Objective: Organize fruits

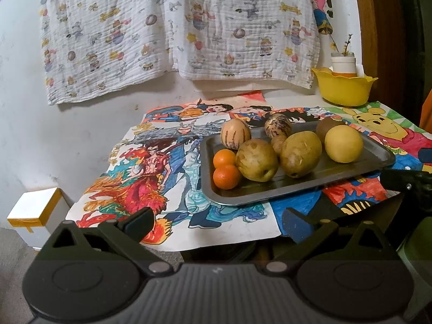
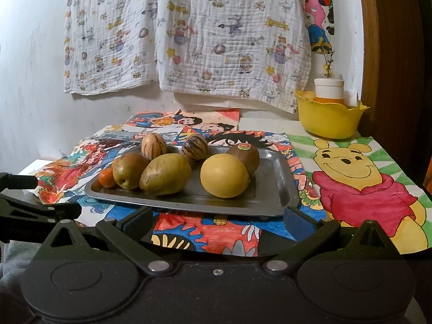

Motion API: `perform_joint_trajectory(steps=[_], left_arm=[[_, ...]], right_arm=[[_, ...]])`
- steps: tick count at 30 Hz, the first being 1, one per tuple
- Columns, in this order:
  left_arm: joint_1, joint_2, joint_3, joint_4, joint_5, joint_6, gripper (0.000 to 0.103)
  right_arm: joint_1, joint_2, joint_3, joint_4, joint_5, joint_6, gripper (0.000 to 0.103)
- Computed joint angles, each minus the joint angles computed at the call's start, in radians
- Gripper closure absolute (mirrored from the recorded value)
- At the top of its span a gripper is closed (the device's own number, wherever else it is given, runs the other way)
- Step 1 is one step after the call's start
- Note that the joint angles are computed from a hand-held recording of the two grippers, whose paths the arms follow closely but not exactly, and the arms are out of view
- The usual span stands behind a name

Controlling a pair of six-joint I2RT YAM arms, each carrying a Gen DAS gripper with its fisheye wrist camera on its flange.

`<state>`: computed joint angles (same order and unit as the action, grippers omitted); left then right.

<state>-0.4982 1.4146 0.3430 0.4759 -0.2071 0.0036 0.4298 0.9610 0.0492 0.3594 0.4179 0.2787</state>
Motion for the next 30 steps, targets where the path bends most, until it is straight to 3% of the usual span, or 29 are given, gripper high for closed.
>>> perform_joint_trajectory(steps=[30], left_arm=[[0.007,0.003,0.001,0.003,-0.006,-0.011,0.0]], right_arm=[[-0.018,0.005,-0.004,0.001,0.017,-0.023,0.001]])
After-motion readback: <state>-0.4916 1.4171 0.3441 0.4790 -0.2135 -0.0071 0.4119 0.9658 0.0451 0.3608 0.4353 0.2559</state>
